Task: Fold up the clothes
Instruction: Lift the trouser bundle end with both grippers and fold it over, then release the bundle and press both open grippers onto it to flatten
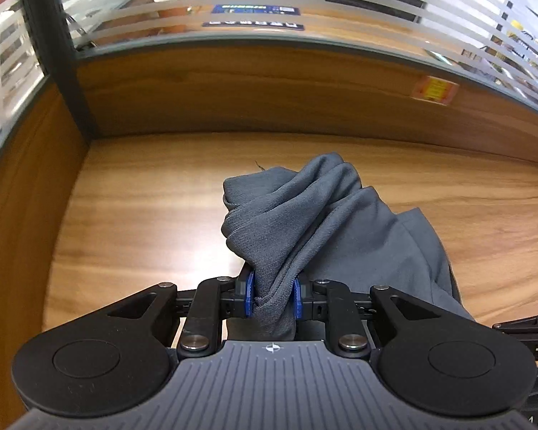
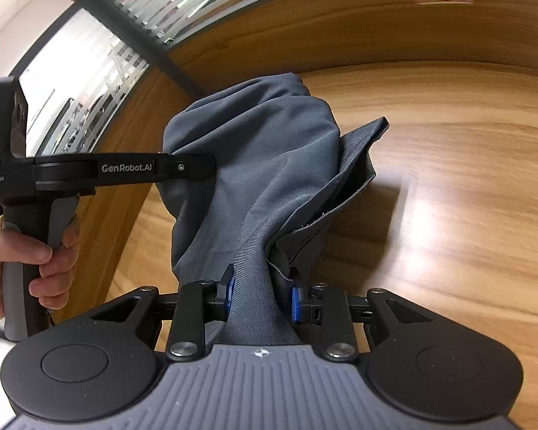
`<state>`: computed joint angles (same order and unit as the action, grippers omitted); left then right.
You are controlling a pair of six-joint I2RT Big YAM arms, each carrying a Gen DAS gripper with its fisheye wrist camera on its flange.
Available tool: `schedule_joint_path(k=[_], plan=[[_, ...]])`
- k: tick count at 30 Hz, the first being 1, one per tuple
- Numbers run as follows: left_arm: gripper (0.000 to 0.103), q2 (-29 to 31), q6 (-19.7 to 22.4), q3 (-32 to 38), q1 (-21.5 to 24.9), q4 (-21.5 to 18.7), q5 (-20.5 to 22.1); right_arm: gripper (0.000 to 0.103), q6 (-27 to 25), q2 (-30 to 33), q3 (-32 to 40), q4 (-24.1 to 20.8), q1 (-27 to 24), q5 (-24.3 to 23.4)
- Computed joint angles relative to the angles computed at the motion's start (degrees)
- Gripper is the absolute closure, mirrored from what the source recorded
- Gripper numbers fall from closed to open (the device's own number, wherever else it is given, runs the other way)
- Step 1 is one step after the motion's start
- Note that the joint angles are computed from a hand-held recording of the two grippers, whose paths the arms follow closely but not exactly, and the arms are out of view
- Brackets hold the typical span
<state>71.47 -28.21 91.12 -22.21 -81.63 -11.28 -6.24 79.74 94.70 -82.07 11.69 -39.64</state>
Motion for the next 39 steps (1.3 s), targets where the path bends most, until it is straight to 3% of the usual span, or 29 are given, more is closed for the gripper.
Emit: schedule_joint_path(k=[5, 9, 15, 22, 26, 30, 34, 39], plan=[[0.081, 2.5, 8.38, 2.05, 8.1, 0.52, 3.69, 0.073, 7.43, 2.8, 2.33, 5.81, 5.44, 2.85], [0.081, 5.09, 13.48, 3.75, 12.02, 1.35, 4.83, 0.073, 13.82, 6.28, 4.96, 10.24, 9.11, 5.26], [0.081, 8.94, 17.57, 6.76, 15.61, 1.25, 6.07, 0.072, 19.17, 10.02, 7.95, 13.9, 11.8, 6.98], [0.076, 11.1, 17.1, 7.72, 17.04, -0.49, 5.35, 0.067, 20.27, 10.7, 7.57, 14.57, 11.68, 6.79], [0.072, 11.2, 16.77, 7.52, 16.27, -0.84, 3.49, 0.056, 18.83, 10.21, 6.78, 13.99, 11.18, 6.86], [0.062, 11.47, 16.08, 8.23, 15.35, -2.6, 1.46, 0.041, 16.54, 10.54, 8.04, 12.09, 11.33, 9.28], [0.048, 10.4, 15.22, 8.08, 14.59, -4.06, -0.3, 0.036, 13.25, 10.75, 9.88, 10.17, 11.36, 12.95], [0.035, 8.06, 8.8, 7.58, 13.02, -7.22, -1.2, 0.032, 8.27, 10.5, 11.78, 8.47, 10.58, 17.19]])
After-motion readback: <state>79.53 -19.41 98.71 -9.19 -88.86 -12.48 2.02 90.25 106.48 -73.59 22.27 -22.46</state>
